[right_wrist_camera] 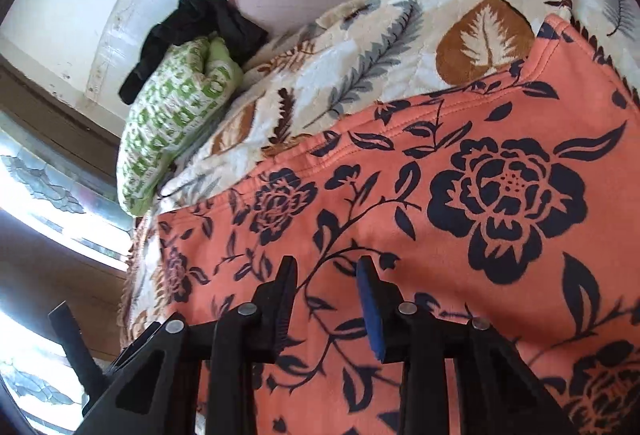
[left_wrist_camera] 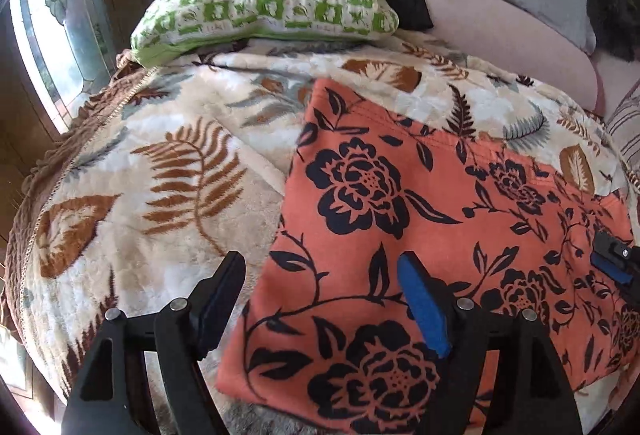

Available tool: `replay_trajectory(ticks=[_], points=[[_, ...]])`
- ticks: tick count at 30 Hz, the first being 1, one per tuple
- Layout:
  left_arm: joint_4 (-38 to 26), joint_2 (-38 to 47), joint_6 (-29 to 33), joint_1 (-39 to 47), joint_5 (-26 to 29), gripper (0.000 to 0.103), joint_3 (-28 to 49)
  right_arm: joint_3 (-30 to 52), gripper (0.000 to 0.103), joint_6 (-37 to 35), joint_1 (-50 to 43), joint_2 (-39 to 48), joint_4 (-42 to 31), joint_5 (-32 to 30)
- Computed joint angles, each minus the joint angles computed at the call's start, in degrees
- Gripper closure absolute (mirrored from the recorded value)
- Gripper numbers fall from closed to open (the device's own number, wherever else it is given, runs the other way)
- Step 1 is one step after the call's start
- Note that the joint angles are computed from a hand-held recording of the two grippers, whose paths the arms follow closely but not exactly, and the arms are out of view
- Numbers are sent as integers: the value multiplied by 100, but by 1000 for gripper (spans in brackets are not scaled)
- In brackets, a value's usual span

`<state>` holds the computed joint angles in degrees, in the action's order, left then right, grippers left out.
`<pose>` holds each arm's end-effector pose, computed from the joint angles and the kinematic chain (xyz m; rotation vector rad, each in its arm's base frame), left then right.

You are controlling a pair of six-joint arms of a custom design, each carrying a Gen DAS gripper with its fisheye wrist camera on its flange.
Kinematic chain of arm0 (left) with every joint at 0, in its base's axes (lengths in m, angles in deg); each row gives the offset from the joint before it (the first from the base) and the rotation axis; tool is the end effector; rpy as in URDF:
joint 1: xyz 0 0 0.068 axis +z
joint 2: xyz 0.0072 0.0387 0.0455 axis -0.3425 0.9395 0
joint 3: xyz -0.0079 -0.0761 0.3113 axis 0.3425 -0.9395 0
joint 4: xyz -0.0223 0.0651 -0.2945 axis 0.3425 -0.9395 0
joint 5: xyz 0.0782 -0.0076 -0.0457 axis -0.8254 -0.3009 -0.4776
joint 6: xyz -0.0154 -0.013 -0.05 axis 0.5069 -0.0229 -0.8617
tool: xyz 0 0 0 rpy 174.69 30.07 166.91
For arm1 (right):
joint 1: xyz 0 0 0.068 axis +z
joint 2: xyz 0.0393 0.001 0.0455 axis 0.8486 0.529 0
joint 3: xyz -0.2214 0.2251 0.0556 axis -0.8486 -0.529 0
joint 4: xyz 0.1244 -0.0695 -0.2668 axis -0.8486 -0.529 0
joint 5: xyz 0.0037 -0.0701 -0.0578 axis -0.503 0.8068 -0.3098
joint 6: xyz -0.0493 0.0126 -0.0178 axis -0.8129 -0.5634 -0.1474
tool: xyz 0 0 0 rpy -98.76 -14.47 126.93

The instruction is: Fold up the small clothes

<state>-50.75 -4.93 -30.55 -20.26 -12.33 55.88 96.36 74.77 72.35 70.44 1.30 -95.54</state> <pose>0.2859 -0.0005 0.1926 -0.0404 2.4676 0.0085 0.2644 0.0765 0.1608 0.4588 2.4126 0.7559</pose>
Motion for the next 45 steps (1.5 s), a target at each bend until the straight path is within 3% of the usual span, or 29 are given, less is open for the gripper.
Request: replay_trajectory(ticks=[3,4,6,7,11,16,19,23,28,35,39,41,45], points=[[-252,-157,105,-86,-76,23,-202,-452,68,80,186,-901,-262,136],[-401,140,151,-211,-267,23,-159,-600,68,168,241,-984,-267,89],[-42,334,323,-537,-858,20,-368,-676,69,281,416,-615,-453,61],[28,127,422,-680,-1083,21,-467,-864,70,321,491,-689,-160,202],[-776,-943,297,-788,-915,21,-436,-854,67,416,449,-1862,-1068,6],[-1681,-2739,-56,-1405,-1218,20,-335,-607,66,-150,873,-3889,-2799,1017],[-2140,-3228,-332,-1882,-1544,20,-70,-383,32,-118,1294,-4761,-3675,1834],[-2498,-3514,-631,-2482,-1897,19,174,-65,32,64,2187,-5408,-4573,3107],[-2748,-3660,-888,-3015,-2201,19,300,41,32,209,2389,-5847,-4992,3347],[-2759,-3607,-1029,-3126,-2280,19,271,-168,32,188,2074,-5977,-4939,3066],[-2590,-3373,-991,-2946,-2181,19,156,-444,36,-66,1443,-5915,-4683,2517],[-2443,-3245,-938,-2826,-2119,19,69,-616,46,-197,1005,-5906,-4532,2115],[-2025,-2847,-838,-2545,-1885,19,-158,-865,54,-490,373,-5650,-4225,1721]])
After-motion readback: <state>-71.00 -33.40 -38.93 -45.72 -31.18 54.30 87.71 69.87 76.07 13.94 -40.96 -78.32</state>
